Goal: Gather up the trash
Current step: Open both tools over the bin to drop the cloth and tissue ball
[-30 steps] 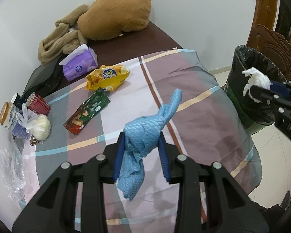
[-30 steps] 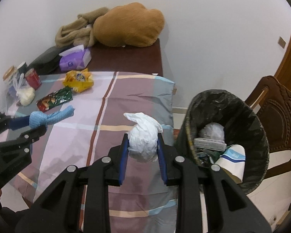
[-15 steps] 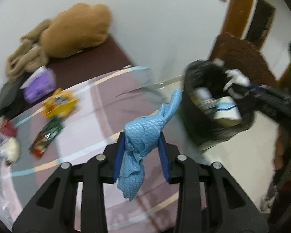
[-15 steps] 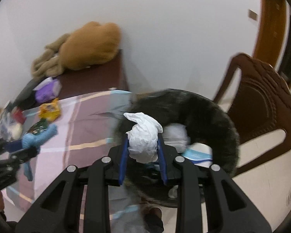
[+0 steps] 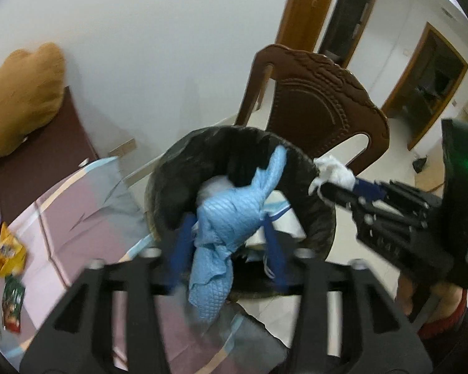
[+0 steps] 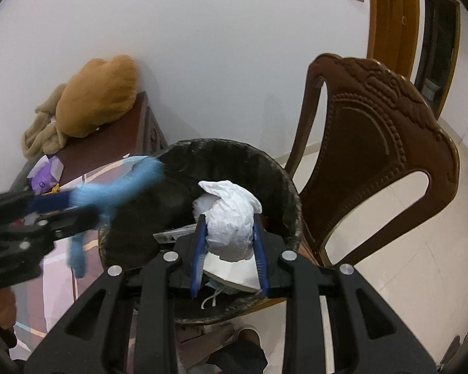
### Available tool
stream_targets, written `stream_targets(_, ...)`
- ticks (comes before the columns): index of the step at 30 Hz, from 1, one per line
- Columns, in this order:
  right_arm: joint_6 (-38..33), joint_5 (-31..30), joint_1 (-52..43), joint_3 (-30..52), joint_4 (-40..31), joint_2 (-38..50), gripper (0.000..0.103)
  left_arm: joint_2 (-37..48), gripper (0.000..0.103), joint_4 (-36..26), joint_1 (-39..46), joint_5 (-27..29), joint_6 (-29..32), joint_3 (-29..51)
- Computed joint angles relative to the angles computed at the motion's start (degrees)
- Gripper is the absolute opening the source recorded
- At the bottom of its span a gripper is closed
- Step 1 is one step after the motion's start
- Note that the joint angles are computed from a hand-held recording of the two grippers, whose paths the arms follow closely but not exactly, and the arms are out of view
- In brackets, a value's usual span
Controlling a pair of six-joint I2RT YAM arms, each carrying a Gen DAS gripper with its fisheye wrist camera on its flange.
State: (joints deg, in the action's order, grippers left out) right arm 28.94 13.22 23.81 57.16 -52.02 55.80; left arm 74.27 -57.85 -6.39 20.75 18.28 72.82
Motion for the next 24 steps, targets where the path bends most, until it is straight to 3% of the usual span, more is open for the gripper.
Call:
stream_targets(1,-0.2,-0.4,-0.5,-0.3,0.2,-0.2,0.029,0.1,0.074,1.5,-0.9,-1.2,-1.4,-0.3)
stream_targets(6,-1.4,-1.7,-1.9,-0.7,1.1,0.1,0.029,0.7,0.081,1.6,0.2,-1.2,-2.3,0.0)
stream_targets(10,-1.1,-1.5,0.1,0.4,2.9,3.4,0.03,0.4,0.082,2.0,5.3,-2.1,-1.0,-0.4)
stream_targets(12,-0.5,-0.8,1.7,2.0,2.8,6.2,0.038,0.5,0.082,1.6,9.4,-1.7,0.0,-0.4)
stream_targets(14,0.5,0.4,3.0,3.4,2.2,8.3,0.067,0.9,0.082,1.9,13.4,-2.1,1.7,-0.6)
stream_targets(16,2.2,2.8,4.9,4.8,2.2,10.5,0.076,1.3,0.082,2.8,18.9,-3.5,4.7,-1.6)
stream_targets(20,6.2,4.2,8.8,9.2,0.8,15.1,0.076,5.4,0.084,7.5,33.2,-5.0,12.9,-2.1)
stream_targets(24,7.2,8.2,15.8,16.5,-1.7,21.0,0.076,16.7,0.088,19.1,44.5,-11.4,17.4,1.8)
